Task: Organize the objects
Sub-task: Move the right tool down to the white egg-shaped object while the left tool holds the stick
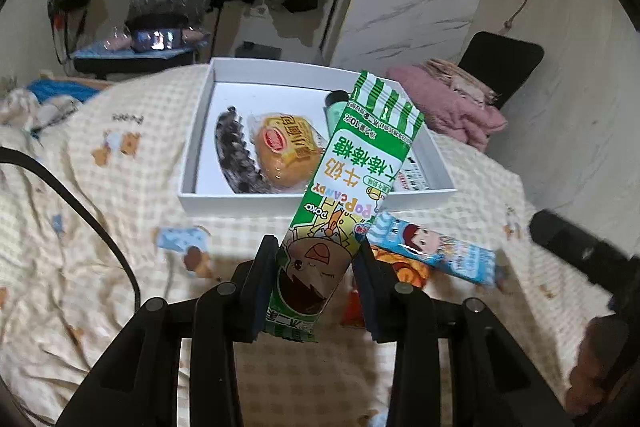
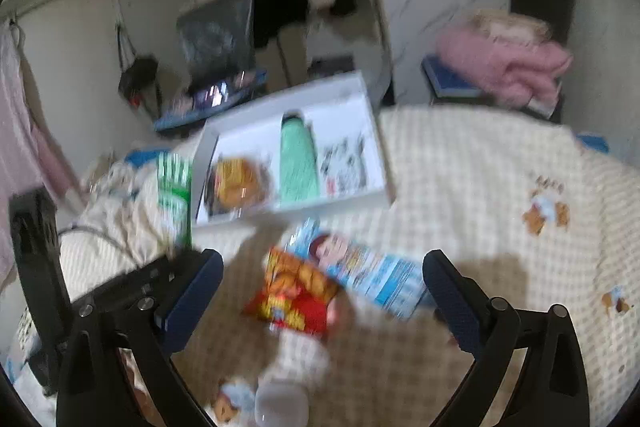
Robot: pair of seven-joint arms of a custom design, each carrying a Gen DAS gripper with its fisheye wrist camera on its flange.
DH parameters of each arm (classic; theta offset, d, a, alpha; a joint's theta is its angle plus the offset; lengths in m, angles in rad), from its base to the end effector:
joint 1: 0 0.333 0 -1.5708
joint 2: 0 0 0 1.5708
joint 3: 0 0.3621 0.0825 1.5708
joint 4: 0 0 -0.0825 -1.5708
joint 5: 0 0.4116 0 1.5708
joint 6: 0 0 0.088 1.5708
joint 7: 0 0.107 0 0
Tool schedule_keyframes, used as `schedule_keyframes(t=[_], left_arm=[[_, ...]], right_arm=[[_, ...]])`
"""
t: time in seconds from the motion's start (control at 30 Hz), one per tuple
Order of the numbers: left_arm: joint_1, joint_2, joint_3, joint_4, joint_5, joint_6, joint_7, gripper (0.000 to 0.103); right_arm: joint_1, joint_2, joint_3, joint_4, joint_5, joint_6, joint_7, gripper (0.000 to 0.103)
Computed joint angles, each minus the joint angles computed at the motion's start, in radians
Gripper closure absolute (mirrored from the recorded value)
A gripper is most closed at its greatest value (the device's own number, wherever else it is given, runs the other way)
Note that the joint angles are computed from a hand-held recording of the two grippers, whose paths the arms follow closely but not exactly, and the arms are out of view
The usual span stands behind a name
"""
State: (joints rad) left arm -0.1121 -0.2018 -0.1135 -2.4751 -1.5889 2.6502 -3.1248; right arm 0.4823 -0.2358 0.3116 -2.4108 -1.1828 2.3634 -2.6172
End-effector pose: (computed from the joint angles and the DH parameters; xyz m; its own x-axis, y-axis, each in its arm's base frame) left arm 0.4729 -0.0815 0.4131 -0.5480 -0.7866 0.2846 -0.6220 0.1557 -0.7674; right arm 0.3509 0.3469 0.4513 -0.3549 -0.9153 -0.1904 -0.4951 0.3568 -0.7922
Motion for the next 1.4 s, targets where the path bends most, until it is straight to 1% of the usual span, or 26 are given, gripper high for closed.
schedule_keyframes(t=[0.07, 0.13, 0.2, 0.23, 0.3, 0.37, 0.4, 0.47, 0.57, 0.6, 0.67, 0.7, 0.77, 0.8, 0.83, 0.87, 0.9, 0.97, 1.03, 1.13, 1.2, 1.27, 1.3, 1.33, 1.37, 1.4], left_arm=[[0.000, -0.001, 0.000, 0.000, 0.002, -0.001, 0.001, 0.062], [0.004, 0.005, 0.005, 0.004, 0.037, -0.015, -0.036, 0.062], [0.007, 0.018, 0.009, 0.012, 0.080, -0.032, -0.085, 0.062], [0.009, 0.022, 0.011, 0.013, 0.094, -0.039, -0.102, 0.062], [0.011, 0.027, 0.016, 0.016, 0.115, -0.056, -0.126, 0.062], [0.016, 0.027, 0.030, 0.016, 0.113, -0.109, -0.120, 0.062], [0.018, 0.022, 0.035, 0.013, 0.101, -0.131, -0.106, 0.062], [0.021, 0.013, 0.032, 0.008, 0.094, -0.137, -0.089, 0.062], [0.019, 0.010, 0.023, 0.006, 0.104, -0.128, -0.087, 0.062], [0.019, 0.011, 0.023, 0.005, 0.112, -0.127, -0.093, 0.062], [0.017, 0.014, 0.020, 0.006, 0.125, -0.121, -0.102, 0.062], [0.016, 0.015, 0.020, 0.007, 0.127, -0.116, -0.104, 0.062], [0.016, 0.017, 0.023, 0.008, 0.124, -0.117, -0.106, 0.062], [0.017, 0.019, 0.025, 0.010, 0.124, -0.122, -0.110, 0.062], [0.019, 0.023, 0.027, 0.013, 0.130, -0.128, -0.120, 0.062], [0.021, 0.026, 0.028, 0.015, 0.138, -0.133, -0.132, 0.062], [0.023, 0.030, 0.029, 0.018, 0.150, -0.141, -0.147, 0.062], [0.025, 0.033, 0.030, 0.020, 0.157, -0.147, -0.158, 0.062], [0.026, 0.034, 0.028, 0.020, 0.156, -0.141, -0.160, 0.062], [0.028, 0.038, 0.028, 0.024, 0.165, -0.144, -0.168, 0.062], [0.027, 0.039, 0.025, 0.023, 0.171, -0.137, -0.172, 0.062], [0.024, 0.036, 0.022, 0.021, 0.173, -0.122, -0.168, 0.062], [0.022, 0.035, 0.020, 0.019, 0.171, -0.113, -0.163, 0.062], [0.019, 0.035, 0.018, 0.019, 0.170, -0.105, -0.159, 0.062], [0.017, 0.034, 0.016, 0.018, 0.168, -0.094, -0.156, 0.062], [0.014, 0.034, 0.014, 0.018, 0.167, -0.080, -0.153, 0.062]], right_arm=[[-0.003, -0.011, -0.004, -0.008, -0.002, 0.014, 0.022, 0.012], [-0.007, -0.015, -0.018, -0.017, 0.029, 0.048, 0.008, 0.013], [-0.012, -0.012, -0.025, -0.018, 0.070, 0.070, -0.024, 0.024], [-0.016, -0.010, -0.030, -0.021, 0.091, 0.090, -0.037, 0.034], [-0.025, -0.009, -0.038, -0.028, 0.127, 0.133, -0.064, 0.035], [-0.038, -0.002, -0.039, -0.031, 0.136, 0.175, -0.077, 0.050], [-0.044, 0.000, -0.034, -0.033, 0.134, 0.186, -0.077, 0.050], [-0.054, 0.014, -0.029, -0.026, 0.110, 0.220, -0.096, 0.050], [-0.056, 0.038, -0.007, -0.004, 0.040, 0.202, -0.080, 0.050], [-0.053, 0.046, -0.010, 0.001, 0.026, 0.208, -0.080, 0.050], [-0.052, 0.066, -0.021, 0.004, -0.016, 0.237, -0.032, 0.050], [-0.050, 0.072, -0.029, 0.003, -0.015, 0.249, -0.022, 0.050], [-0.054, 0.079, -0.055, -0.010, -0.020, 0.323, 0.002, 0.050], [-0.057, 0.080, -0.071, -0.019, -0.003, 0.375, -0.014, 0.050], [-0.055, 0.084, -0.090, -0.029, 0.063, 0.428, -0.076, 0.050], [-0.046, 0.091, -0.107, -0.039, 0.172, 0.459, -0.177, 0.050], [-0.031, 0.101, -0.123, -0.049, 0.310, 0.476, -0.303, 0.050], [-0.020, 0.130, -0.131, -0.054, 0.472, 0.502, -0.457, 0.050], [0.006, 0.170, -0.137, -0.045, 0.683, 0.510, -0.661, 0.050], [0.027, 0.214, -0.125, -0.013, 0.884, 0.486, -0.874, 0.050], [0.039, 0.240, -0.116, 0.015, 0.973, 0.456, -0.987, 0.050], [0.051, 0.264, -0.111, 0.063, 0.960, 0.355, -1.013, 0.050], [0.056, 0.270, -0.111, 0.077, 0.947, 0.328, -1.017, 0.050], [0.060, 0.273, -0.112, 0.087, 0.944, 0.307, -1.021, 0.053], [0.062, 0.274, -0.112, 0.093, 0.960, 0.292, -1.033, 0.060], [0.060, 0.271, -0.111, 0.091, 1.002, 0.289, -1.074, 0.060]])
